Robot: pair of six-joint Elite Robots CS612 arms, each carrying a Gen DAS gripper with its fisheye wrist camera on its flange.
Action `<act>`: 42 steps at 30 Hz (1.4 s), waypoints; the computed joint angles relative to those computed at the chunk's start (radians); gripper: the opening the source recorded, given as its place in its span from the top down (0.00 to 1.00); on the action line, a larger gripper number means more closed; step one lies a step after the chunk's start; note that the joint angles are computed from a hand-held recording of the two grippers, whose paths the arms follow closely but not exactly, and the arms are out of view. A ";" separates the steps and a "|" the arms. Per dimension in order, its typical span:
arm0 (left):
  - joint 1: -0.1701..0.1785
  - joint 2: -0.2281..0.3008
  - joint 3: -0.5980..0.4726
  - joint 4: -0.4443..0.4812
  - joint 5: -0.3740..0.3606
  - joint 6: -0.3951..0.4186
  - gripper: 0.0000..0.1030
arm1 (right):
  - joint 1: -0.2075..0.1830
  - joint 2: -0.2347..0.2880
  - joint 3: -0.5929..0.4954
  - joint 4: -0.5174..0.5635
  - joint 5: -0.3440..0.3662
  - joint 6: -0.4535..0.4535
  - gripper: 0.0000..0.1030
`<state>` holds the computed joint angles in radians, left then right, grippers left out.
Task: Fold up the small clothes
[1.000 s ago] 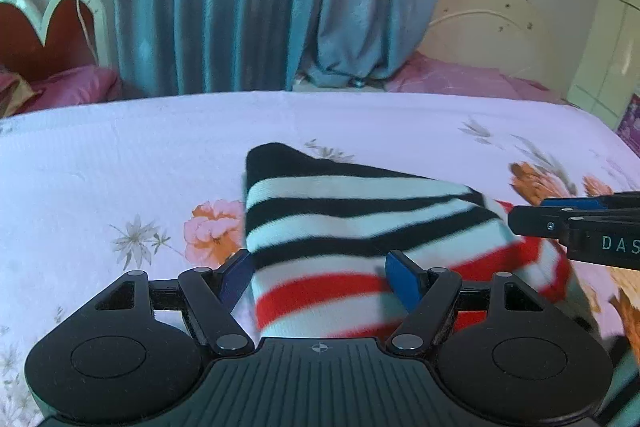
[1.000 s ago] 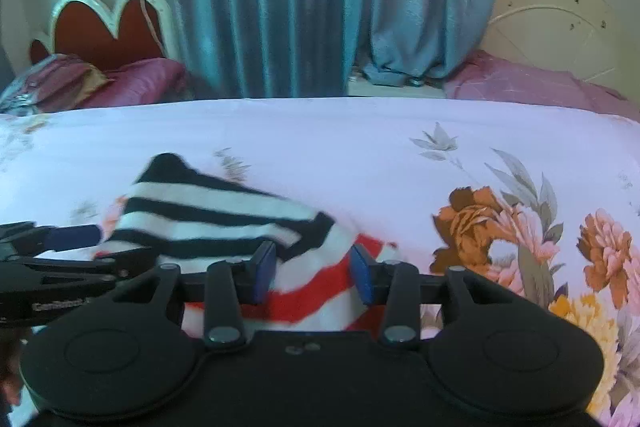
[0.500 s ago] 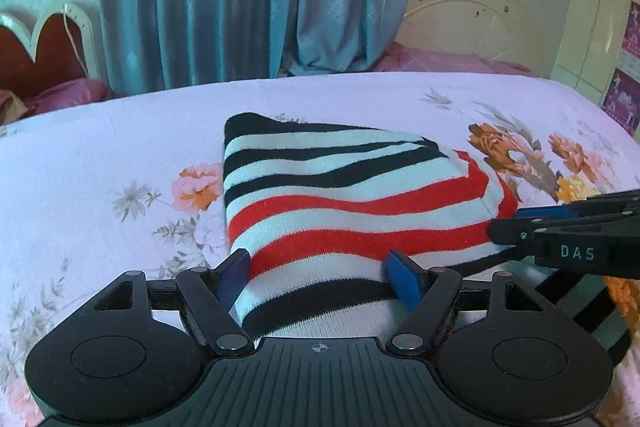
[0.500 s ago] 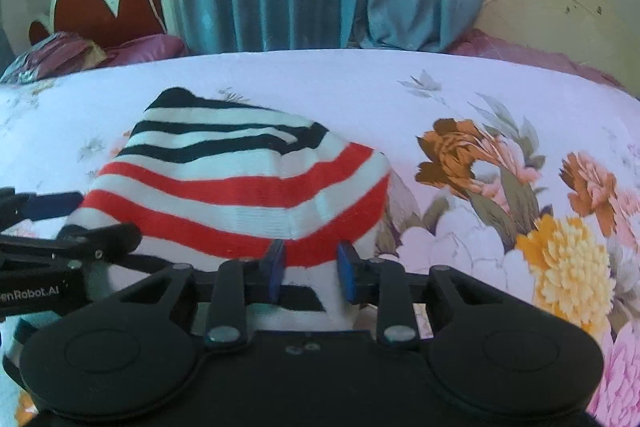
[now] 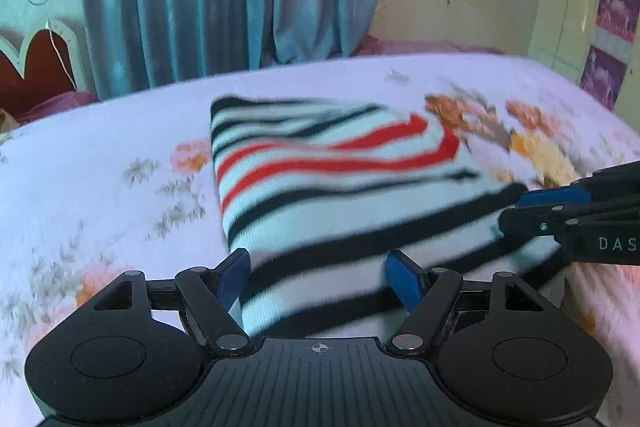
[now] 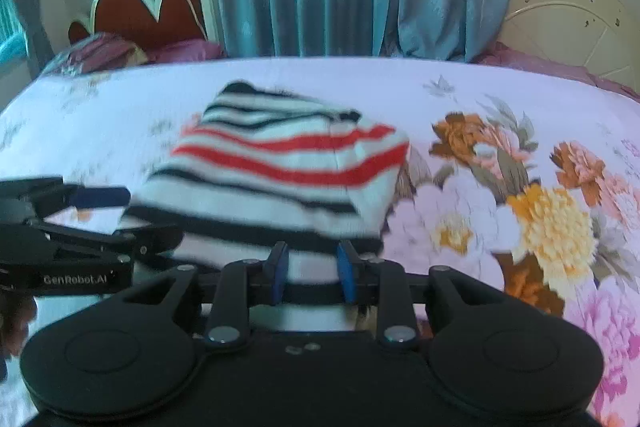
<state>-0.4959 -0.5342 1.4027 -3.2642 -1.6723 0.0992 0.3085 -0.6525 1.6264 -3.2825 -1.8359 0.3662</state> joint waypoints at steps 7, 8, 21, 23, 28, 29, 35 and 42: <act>0.014 -0.002 0.012 0.036 -0.025 -0.075 0.29 | 0.002 -0.012 0.037 0.034 0.005 0.066 0.72; 0.015 -0.002 0.008 0.056 -0.031 -0.088 0.28 | -0.001 -0.013 0.039 0.056 0.019 0.080 0.70; 0.013 -0.022 0.003 0.052 -0.027 -0.121 0.28 | -0.017 -0.033 0.064 0.081 0.097 0.109 0.73; 0.016 -0.022 -0.002 0.061 -0.031 -0.132 0.28 | -0.019 -0.037 0.071 0.077 0.109 0.122 0.73; 0.018 -0.021 -0.016 0.078 -0.021 -0.158 0.28 | -0.023 -0.056 0.088 0.053 0.108 0.105 0.40; 0.017 -0.020 -0.022 0.088 -0.018 -0.161 0.27 | -0.024 -0.058 0.091 0.034 0.100 0.106 0.28; 0.018 -0.008 -0.059 0.097 -0.017 -0.186 0.13 | -0.054 -0.058 0.080 -0.010 0.115 0.162 0.24; 0.027 0.028 -0.137 0.183 -0.041 -0.210 0.13 | -0.098 -0.015 0.025 -0.005 0.226 0.263 0.12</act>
<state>-0.4690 -0.5065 1.2656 -3.0812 -1.7132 -0.1104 0.2106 -0.6676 1.6518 -3.2876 -1.6099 0.6293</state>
